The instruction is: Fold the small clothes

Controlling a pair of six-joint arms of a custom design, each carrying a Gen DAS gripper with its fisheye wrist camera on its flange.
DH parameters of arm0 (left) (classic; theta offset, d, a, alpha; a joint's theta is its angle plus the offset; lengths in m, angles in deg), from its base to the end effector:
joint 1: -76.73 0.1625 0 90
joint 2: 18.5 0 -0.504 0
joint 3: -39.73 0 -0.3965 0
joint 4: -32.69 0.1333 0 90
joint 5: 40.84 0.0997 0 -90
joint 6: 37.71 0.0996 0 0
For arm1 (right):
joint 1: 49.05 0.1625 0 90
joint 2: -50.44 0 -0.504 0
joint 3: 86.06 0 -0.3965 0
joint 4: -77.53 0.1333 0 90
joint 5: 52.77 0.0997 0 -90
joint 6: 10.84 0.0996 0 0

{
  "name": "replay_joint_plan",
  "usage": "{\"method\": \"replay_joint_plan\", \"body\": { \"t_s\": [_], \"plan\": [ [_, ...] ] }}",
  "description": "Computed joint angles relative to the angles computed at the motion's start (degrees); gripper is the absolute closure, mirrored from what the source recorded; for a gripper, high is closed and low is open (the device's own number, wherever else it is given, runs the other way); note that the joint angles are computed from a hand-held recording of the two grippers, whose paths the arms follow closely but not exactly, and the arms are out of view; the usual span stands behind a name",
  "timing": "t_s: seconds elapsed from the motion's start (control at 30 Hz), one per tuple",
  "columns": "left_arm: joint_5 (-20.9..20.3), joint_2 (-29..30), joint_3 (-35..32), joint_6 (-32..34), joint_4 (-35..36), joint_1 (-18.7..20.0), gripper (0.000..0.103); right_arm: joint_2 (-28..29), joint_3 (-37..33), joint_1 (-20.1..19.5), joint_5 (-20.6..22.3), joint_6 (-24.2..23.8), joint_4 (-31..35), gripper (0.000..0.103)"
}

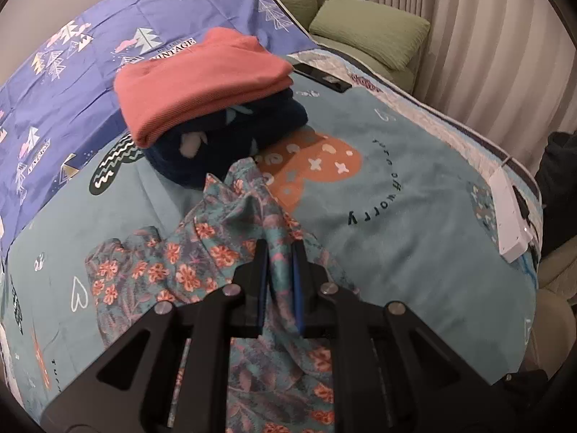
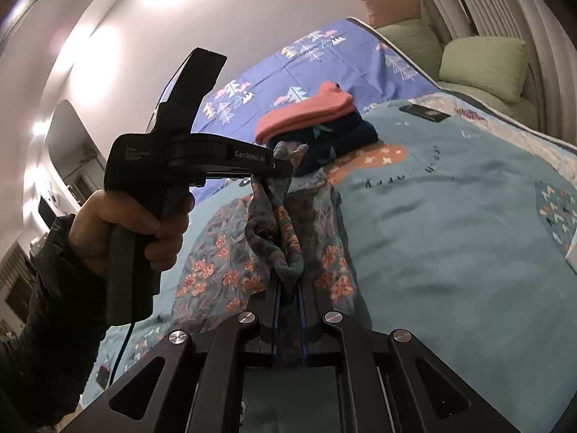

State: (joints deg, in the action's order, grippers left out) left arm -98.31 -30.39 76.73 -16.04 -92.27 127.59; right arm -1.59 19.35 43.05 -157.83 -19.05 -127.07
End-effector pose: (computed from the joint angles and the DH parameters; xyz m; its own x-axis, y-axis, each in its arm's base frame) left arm -0.4641 -0.8663 0.0324 -0.4320 0.7104 -0.5555 0.8409 0.5400 0.0367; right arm 0.1322 -0.6745 0.2827 -0.9609 0.1215 0.2490 -0.1565 0.5036 -0.8496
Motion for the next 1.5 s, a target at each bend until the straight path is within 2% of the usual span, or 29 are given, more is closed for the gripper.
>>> {"method": "replay_joint_plan", "body": {
  "t_s": [0.3,0.43,0.47,0.53,0.6,0.67,0.87,0.97,1.03,1.13,1.17,1.23,1.27,1.37,1.43,1.5],
  "plan": [
    [1.49,0.75,1.2,2.73,-0.91,-0.43,0.088,-0.5,0.75,-0.6,0.34,2.24,1.3,0.096],
    [-4.28,-1.43,3.72,4.9,-1.85,-0.38,0.087,-1.43,1.02,-1.56,2.25,4.64,3.13,0.096],
    [-5.16,-2.84,5.86,6.02,-3.9,-0.51,0.084,-1.76,1.0,-1.95,2.9,5.41,4.08,0.096],
    [-5.34,-5.72,10.46,8.07,-8.92,-0.76,0.068,-2.47,1.02,-2.79,4.68,6.83,6.13,0.096],
    [-5.11,-8.84,15.19,8.97,-13.52,-0.75,0.062,-2.99,1.11,-3.35,6.22,7.74,7.45,0.096],
    [-5.44,-12.91,20.53,7.97,-16.13,-0.05,0.06,-3.22,1.12,-3.67,7.29,8.12,8.1,0.096],
    [-6.47,-22.55,34.36,2.64,-16.79,2.74,0.059,-4.29,0.93,-3.72,10.07,8.14,9.16,0.096],
    [-7.73,-25.54,39.9,-0.55,-16.53,3.9,0.056,-4.5,0.94,-3.42,8.65,7.57,9.63,0.096],
    [-6.74,-25.94,42.15,-0.97,-17.48,4.31,0.054,-4.35,0.65,-3.51,6.46,7.84,11.64,0.095],
    [-0.27,-24.46,43.73,-1.0,-19.09,4.64,0.054,-4.51,0.35,-3.74,2.34,9.1,16.46,0.09],
    [-0.52,-24.54,43.63,-2.62,-18.61,5.01,0.055,-4.74,0.63,-3.59,-0.08,9.49,16.82,0.09],
    [-3.33,-25.5,43.42,-4.86,-17.68,5.65,0.064,-5.38,1.33,-3.16,-3.7,9.13,15.83,0.09],
    [-3.17,-26.03,43.67,-4.79,-17.83,5.54,0.064,-5.86,1.55,-2.97,-5.23,8.88,15.17,0.089],
    [-1.87,-27.29,44.9,-3.13,-20.46,4.71,0.064,-7.43,0.83,-2.97,-3.63,8.22,14.53,0.087],
    [-4.27,-27.89,44.56,-3.36,-21.25,4.56,0.064,-7.2,-1.72,-2.09,-2.38,5.37,15.65,0.087],
    [-7.86,-27.52,42.96,-3.21,-21.97,4.67,0.064,-5.78,-5.81,-0.87,-0.2,0.53,19.02,0.085]
  ]
}}
